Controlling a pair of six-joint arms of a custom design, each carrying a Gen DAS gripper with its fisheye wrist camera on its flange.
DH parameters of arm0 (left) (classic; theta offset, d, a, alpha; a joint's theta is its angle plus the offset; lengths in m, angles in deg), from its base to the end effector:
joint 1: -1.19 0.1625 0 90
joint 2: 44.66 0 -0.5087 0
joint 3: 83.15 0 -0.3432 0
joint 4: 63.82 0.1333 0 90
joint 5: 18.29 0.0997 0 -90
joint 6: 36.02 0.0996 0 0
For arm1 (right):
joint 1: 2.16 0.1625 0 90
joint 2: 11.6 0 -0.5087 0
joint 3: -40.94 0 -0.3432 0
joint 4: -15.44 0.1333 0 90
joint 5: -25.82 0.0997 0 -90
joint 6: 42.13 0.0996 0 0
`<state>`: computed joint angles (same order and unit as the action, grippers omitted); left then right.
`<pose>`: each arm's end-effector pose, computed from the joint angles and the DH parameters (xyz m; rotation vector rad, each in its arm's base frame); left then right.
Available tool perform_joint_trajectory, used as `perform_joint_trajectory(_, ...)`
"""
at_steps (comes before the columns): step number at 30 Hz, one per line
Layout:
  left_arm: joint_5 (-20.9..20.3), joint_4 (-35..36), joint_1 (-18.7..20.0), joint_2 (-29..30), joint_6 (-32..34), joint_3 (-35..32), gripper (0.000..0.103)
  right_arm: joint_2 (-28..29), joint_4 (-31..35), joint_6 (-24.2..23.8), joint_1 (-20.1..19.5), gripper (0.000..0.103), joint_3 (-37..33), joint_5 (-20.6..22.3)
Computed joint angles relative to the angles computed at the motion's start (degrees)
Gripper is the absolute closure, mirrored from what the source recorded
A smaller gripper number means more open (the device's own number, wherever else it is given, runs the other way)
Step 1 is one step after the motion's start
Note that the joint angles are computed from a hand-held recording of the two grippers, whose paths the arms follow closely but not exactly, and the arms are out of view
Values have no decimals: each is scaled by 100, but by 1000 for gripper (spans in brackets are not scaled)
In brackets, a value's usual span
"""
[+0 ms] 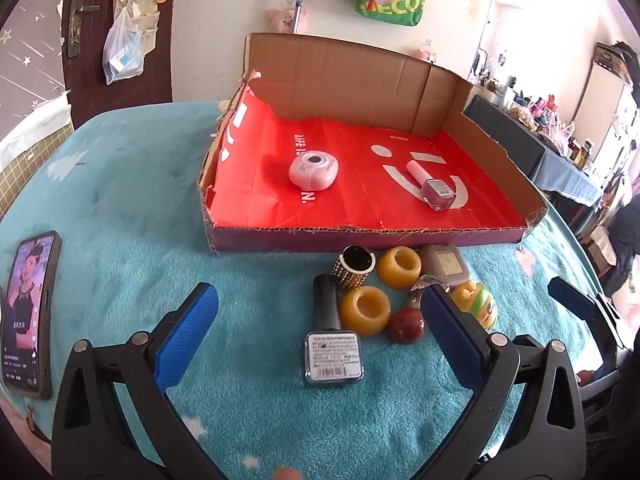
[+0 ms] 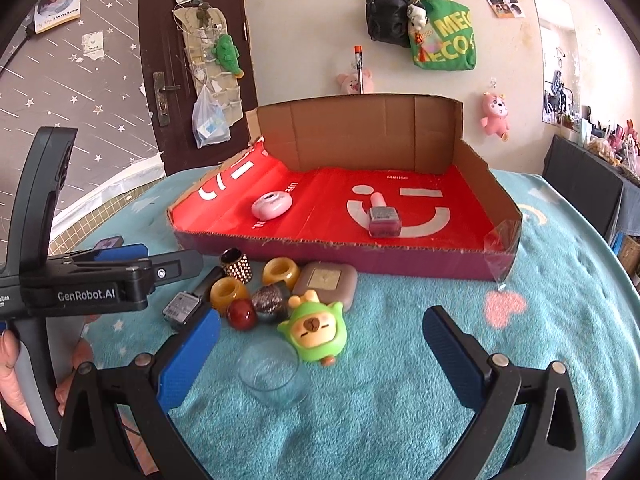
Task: Organize rigid objects
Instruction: 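Withdraw both tools from box back toward objects on blanket, then grasp black-capped nail polish with left tool while right tool grasps clear glass cup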
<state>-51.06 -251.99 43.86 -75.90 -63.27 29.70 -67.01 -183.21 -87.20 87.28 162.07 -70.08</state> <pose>-0.2911 -0.5635 0.0635 0.2217 2.3020 -1.0289 0.1175 -0.5716 0.2638 0.9424 -2.4430 0.8965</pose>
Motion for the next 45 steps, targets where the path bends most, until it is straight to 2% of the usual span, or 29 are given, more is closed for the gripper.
perform_joint_trajectory(11, -28, -6, -2, -3, -307, 246, 0, -34, 145, 144, -86, 0, 136, 7)
perform_joint_trajectory(19, -280, -105, 45, 42, -313, 331, 3, -14, 166, 102, -86, 0, 223, 33)
perform_joint_trajectory(25, -270, 137, 93, 73, -422, 272, 14, 79, 172, 36, -61, 10, 224, -100)
perform_joint_trajectory(31, -253, 112, 118, 97, -433, 278, 28, 163, 414, 55, -56, 31, 180, -250)
perform_joint_trajectory(33, -234, 129, 125, 100, -414, 270, 37, 194, 398, 38, -48, 37, 181, -281)
perform_joint_trajectory(37, -232, 7, 125, 140, -298, 267, 41, 206, 433, 115, -58, 40, 157, -244)
perform_joint_trajectory(42, 233, 566, 27, 299, -369, 86, 43, 246, 364, 151, -58, 43, 132, -275)
perform_joint_trajectory(45, 285, 414, 21, 338, -379, 110, 45, 271, 265, 89, -58, 43, 158, -283)
